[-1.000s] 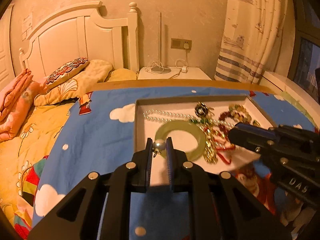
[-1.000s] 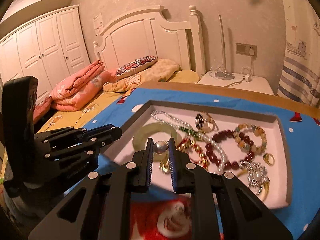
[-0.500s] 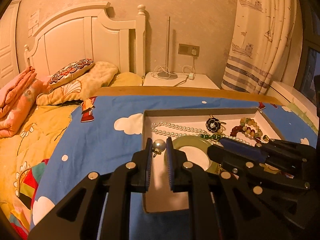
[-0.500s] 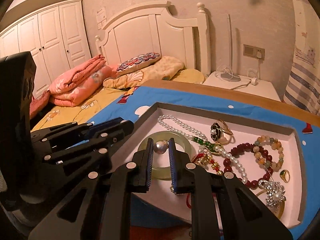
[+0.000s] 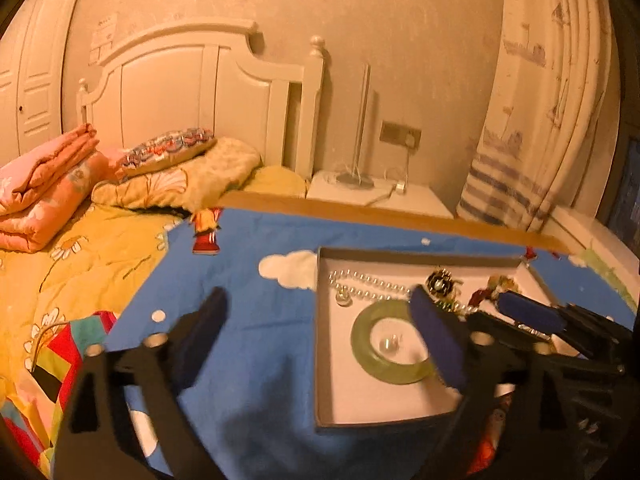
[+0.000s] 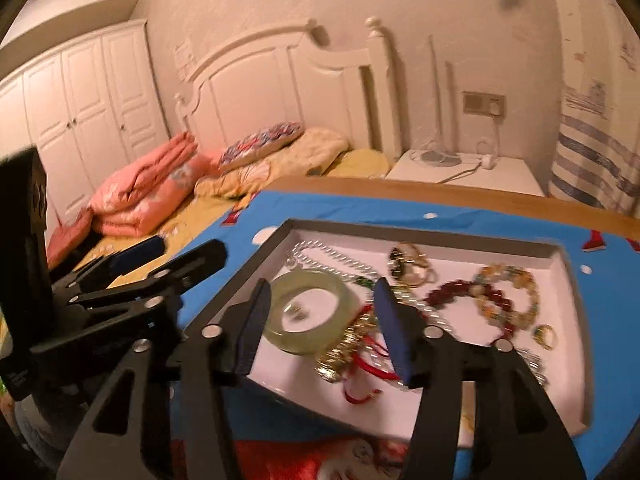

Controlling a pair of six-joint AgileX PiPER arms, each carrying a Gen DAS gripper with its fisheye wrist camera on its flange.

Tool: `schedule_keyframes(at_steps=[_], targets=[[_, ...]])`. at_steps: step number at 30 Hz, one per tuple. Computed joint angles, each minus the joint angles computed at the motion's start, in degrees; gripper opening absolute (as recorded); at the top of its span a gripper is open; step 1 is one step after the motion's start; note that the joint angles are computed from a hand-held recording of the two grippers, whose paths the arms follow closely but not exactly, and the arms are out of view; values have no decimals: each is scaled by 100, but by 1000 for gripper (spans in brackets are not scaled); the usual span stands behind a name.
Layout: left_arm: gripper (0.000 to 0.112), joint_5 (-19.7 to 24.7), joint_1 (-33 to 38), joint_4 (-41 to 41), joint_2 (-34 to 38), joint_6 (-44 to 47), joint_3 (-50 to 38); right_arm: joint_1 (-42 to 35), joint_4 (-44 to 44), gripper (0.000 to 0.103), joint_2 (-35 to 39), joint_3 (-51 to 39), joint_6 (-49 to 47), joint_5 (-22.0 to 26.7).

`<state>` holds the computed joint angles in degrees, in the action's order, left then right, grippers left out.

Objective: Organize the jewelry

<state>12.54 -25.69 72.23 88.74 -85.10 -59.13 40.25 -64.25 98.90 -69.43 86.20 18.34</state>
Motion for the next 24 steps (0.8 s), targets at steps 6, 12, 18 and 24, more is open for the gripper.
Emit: schedule_keyframes(at_steps=[6,12,18,24], targets=[[101,1057,-854,672,-293,-912,49,179,-1439,78,-770,908,1928,718],[101,2008,-1610,325,5,-326,-235,400,-1612,86,-898,1271,2513,1745],[101,1818,-1569,187,108,-158,-112,195,-1450,86,-885,1352,2655,1688],[101,1671,-1462,146,114,-113,-45,202,-1452,86,-848,1334,2629,1747]])
